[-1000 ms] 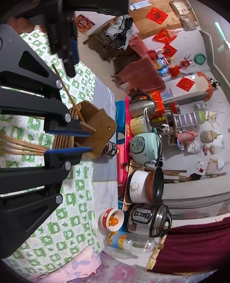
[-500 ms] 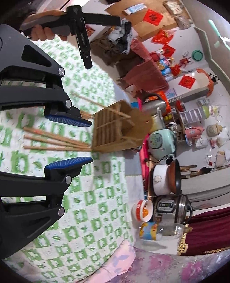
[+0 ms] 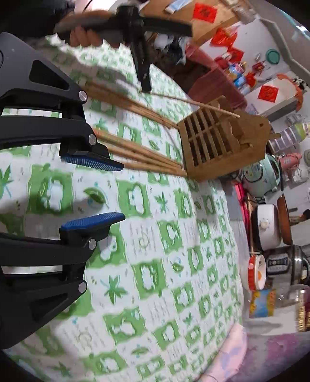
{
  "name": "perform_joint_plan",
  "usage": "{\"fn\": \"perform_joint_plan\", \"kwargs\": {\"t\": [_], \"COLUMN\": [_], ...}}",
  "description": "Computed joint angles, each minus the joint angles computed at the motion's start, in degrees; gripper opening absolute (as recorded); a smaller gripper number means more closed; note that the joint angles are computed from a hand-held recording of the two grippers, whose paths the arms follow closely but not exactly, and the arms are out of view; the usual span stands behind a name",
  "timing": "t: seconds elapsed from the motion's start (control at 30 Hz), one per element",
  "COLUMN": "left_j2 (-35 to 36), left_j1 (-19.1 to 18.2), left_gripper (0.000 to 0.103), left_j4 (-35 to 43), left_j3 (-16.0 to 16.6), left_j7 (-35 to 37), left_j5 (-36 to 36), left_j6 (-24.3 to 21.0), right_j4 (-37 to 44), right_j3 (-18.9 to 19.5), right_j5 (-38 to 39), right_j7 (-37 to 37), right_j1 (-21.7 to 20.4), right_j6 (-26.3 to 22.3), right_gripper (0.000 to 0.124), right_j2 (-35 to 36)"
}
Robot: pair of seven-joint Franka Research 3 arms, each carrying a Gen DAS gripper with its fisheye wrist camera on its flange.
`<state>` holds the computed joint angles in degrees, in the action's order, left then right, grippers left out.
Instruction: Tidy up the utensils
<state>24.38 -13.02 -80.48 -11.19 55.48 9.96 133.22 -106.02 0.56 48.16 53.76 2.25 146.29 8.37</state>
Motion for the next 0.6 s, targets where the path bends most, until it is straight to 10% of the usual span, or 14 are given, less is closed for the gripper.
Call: {"fn": "perform_joint_plan", "kwargs": {"t": [0.4, 0.5, 0.6], "left_j2": [3.46, 3.85, 2.66], "left_j1": [-2.01, -2.08, -2.25], "left_gripper": [0.043, 0.013, 0.008], "left_j4": [3.89, 4.25, 3.25], "left_j3": [1.66, 1.56, 1.67], "left_j7": [-2.03, -1.41, -1.84], "left_j5": [5.16, 5.59, 6.06], "left_j6": [-1.67, -1.96, -1.64], "right_j4": [-0.25, -0.24, -0.21], "right_j3": [0.09, 0.07, 0.09], "right_j5": [-0.39, -0.46, -0.17], "right_j7": [-2.13, -2.11, -2.21], "right_j1": [0.5, 0.56, 0.57], "right_j6": [-1.11, -1.04, -1.03], "right_gripper": [0.038, 0.038, 0.038], "right_j2": [-0.55, -0.53, -0.44]}}
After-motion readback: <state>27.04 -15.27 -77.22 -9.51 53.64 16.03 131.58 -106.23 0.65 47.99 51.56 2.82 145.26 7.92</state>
